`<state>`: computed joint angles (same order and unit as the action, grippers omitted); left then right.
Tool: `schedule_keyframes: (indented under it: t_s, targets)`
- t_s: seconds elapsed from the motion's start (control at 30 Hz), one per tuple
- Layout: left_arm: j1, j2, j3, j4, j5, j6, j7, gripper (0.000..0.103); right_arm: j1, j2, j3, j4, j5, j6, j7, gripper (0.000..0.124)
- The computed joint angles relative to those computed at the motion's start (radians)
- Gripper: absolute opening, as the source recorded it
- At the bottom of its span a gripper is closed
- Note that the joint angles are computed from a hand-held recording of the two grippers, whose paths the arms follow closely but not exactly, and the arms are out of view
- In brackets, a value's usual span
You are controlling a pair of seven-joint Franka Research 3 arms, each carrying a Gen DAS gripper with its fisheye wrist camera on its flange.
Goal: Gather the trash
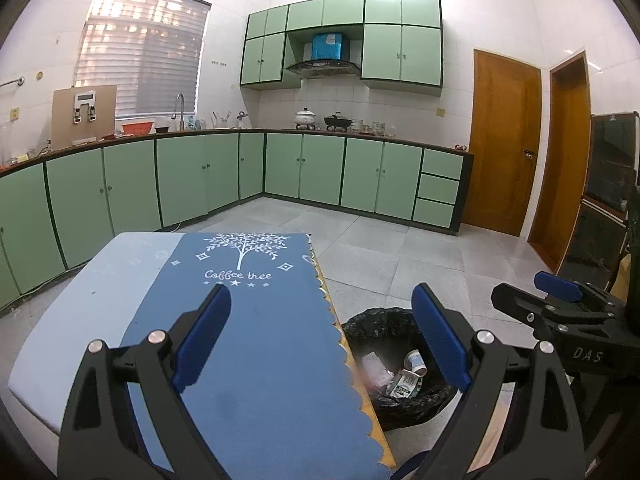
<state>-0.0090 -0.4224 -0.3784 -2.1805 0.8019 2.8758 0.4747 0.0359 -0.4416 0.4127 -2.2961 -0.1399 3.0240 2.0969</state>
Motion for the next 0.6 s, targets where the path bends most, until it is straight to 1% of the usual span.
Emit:
schedule_keyframes:
  t_s: [0.6]
  targets:
    - [-0.007,0.002,0.003,0.008,0.005,-0.014,-0.006,0.089,0.005,0.003,-0.003,0.003,-0.005,-0.001,-0.004,0.097]
